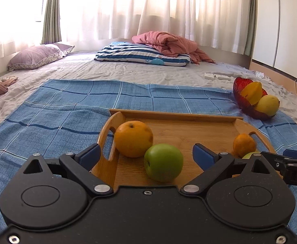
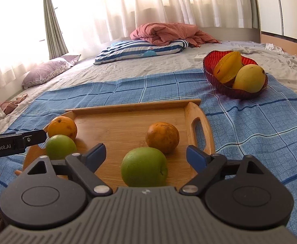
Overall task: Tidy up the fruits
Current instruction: 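Lower the oranges onto the tray and open both tools, then withdraw both tools away from the tray, then grasp the red tomato with the right tool while the left tool grasps the dark purple fruit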
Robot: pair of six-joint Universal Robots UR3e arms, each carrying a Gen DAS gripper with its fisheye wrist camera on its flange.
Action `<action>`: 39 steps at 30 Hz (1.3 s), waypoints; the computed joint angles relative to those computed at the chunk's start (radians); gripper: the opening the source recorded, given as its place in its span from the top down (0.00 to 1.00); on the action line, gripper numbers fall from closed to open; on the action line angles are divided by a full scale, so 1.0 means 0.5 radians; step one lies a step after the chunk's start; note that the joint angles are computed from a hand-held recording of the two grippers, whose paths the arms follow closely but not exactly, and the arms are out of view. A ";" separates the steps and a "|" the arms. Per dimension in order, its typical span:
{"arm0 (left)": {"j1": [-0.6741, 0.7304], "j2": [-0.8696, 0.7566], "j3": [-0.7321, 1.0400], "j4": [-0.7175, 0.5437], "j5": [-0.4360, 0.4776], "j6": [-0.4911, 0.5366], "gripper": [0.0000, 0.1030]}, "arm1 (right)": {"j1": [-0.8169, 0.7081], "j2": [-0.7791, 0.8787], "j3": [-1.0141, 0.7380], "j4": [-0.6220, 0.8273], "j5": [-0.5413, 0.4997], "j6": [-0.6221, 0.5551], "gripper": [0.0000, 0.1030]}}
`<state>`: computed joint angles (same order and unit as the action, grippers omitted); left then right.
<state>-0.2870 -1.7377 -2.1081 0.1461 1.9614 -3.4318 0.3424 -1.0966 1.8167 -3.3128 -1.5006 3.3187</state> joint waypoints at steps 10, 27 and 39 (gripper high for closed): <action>-0.327 0.136 -0.310 0.353 0.267 0.021 0.01 | 0.115 -0.078 0.443 -0.602 -0.081 -0.064 0.00; -0.887 0.008 -0.681 0.740 0.879 -0.252 0.00 | 0.444 0.132 0.860 -1.421 -0.390 -0.126 0.00; -1.105 -0.159 -0.848 0.900 1.114 -0.444 0.00 | 0.596 0.359 0.899 -1.708 -0.560 -0.204 0.00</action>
